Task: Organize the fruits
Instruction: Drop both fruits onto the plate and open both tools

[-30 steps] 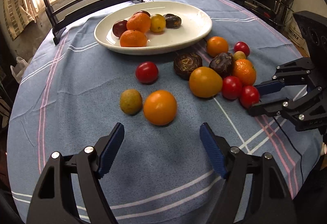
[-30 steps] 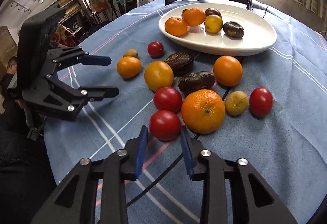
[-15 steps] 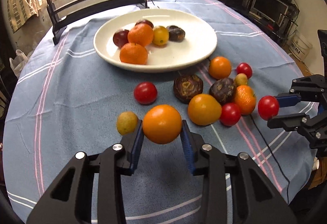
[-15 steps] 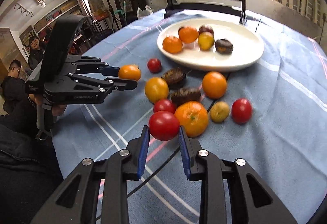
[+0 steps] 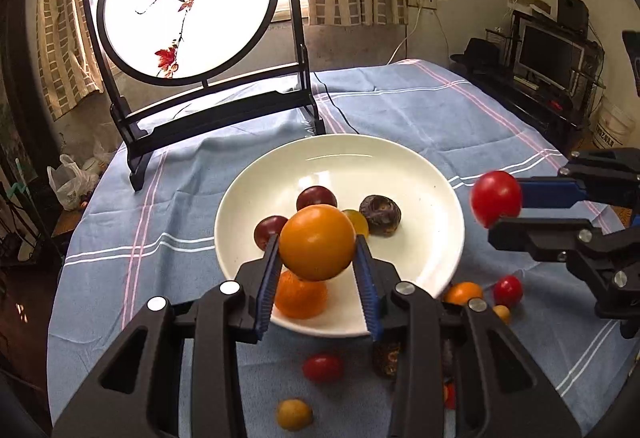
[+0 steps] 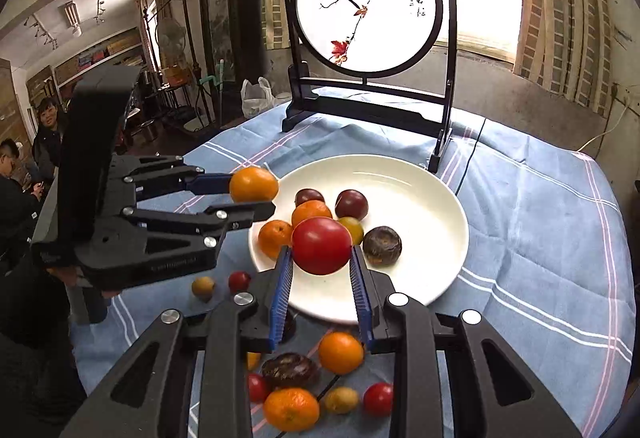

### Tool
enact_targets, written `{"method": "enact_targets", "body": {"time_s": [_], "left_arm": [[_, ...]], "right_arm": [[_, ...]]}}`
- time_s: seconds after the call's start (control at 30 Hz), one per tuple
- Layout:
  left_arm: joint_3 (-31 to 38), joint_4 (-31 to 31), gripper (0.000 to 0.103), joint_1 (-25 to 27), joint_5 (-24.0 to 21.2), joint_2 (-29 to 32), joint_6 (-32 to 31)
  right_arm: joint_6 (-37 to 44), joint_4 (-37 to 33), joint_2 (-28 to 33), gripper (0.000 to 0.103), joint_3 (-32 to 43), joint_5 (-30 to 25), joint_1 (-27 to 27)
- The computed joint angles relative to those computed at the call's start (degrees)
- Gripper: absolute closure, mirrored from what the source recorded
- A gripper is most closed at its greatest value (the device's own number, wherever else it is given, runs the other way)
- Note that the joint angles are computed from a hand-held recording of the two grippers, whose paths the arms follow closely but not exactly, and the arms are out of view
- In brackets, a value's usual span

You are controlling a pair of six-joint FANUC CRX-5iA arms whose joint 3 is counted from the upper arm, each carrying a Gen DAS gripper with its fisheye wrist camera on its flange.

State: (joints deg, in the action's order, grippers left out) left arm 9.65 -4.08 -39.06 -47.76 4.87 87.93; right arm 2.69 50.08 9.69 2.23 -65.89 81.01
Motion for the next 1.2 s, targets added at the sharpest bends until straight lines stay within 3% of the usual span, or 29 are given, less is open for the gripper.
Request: {"method": "enact_targets", "body": {"time_s": [0.23,0.6,0.87,1.0,1.2], "left_arm": [[4.7,-1.1,0.068,-0.7,-2.4,5.5,1.3],[7.7,-3.0,0.068,-1.4,-4.6,8.7,1.3],[9.4,-6.2,0.067,-2.7,-5.2,9.7,2.3],[9.3,-8.0,0.053,-3.5,-4.2,9.0,3.1],[8.0,-7.4,0.053,-2.5,-3.0,7.4,3.4]], "right_arm": [[1.2,-2.4,1.1,0.074,0.7,1.7,-5.1],[5.9,-7.3,5.2,0.074,5.2,2.7,-10.6],[7.4,-8.5,7.1,0.072,7.5,2.6,-11.7],[5.2,-6.5,6.8,0.063,6.9,2.1,-11.7],[3.7,-5.3,5.0,0.062,5.1,2.1,-10.6]]}}
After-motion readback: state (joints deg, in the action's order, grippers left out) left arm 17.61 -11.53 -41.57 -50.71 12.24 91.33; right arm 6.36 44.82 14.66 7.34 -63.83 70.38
